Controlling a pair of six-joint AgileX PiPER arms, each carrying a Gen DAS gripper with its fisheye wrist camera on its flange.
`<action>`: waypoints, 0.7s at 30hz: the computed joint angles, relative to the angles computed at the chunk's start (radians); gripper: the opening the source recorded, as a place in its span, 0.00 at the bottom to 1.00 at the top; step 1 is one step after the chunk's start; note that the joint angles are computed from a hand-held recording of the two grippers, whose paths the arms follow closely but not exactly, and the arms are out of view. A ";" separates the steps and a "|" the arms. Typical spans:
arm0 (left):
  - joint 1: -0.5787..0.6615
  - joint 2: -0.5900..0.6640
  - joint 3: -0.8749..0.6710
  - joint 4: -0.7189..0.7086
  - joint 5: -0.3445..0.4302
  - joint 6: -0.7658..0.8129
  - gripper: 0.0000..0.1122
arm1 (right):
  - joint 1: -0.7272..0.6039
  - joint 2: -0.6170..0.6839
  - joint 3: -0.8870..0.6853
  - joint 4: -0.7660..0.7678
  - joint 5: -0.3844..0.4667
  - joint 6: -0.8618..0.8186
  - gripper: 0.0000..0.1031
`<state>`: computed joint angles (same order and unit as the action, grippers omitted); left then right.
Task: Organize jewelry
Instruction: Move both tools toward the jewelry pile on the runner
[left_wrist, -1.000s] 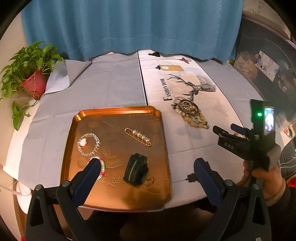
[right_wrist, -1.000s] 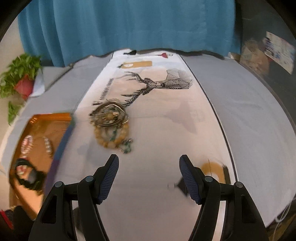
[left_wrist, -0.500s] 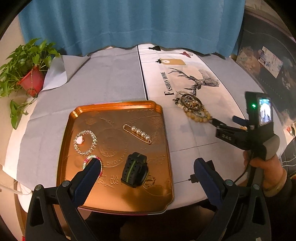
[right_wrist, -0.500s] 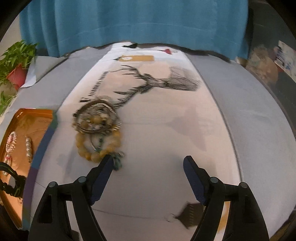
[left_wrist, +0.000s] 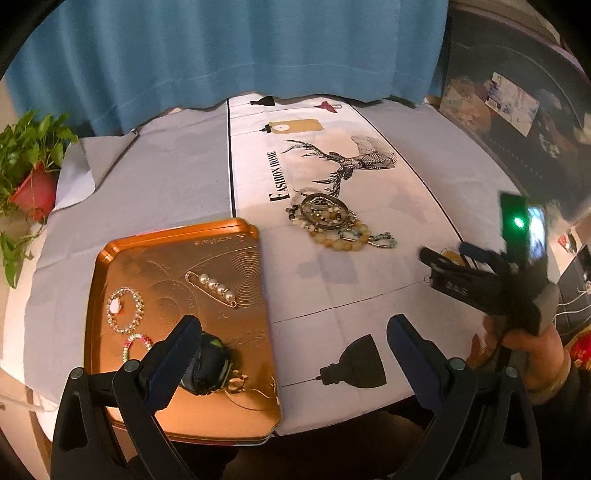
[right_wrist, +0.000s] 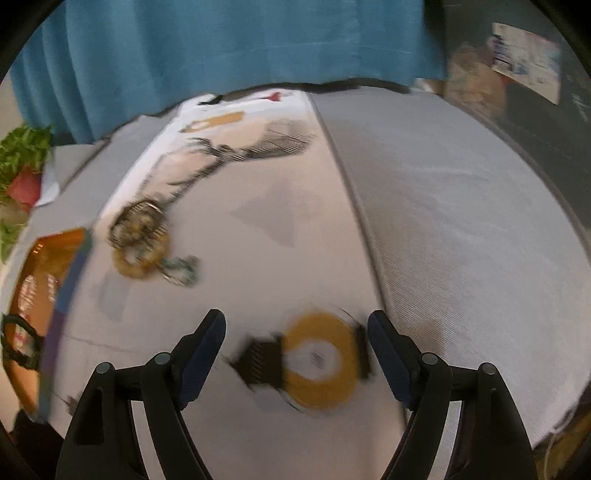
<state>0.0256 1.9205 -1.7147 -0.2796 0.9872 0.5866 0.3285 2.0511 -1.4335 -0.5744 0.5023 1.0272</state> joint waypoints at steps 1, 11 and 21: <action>-0.004 0.001 -0.001 0.009 -0.002 -0.008 0.89 | 0.002 0.027 -0.042 0.018 0.006 -0.036 0.76; -0.016 0.063 -0.060 0.052 0.013 -0.078 0.89 | 0.038 0.169 -0.244 -0.062 0.109 -0.071 0.77; -0.116 0.280 -0.364 -0.020 0.132 -0.192 0.89 | 0.001 -0.040 0.136 -0.307 0.036 0.285 0.77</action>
<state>-0.0904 2.2004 -2.0784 -0.2995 1.1194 0.3944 0.3292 2.0112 -1.2975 -0.8810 0.5384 1.3124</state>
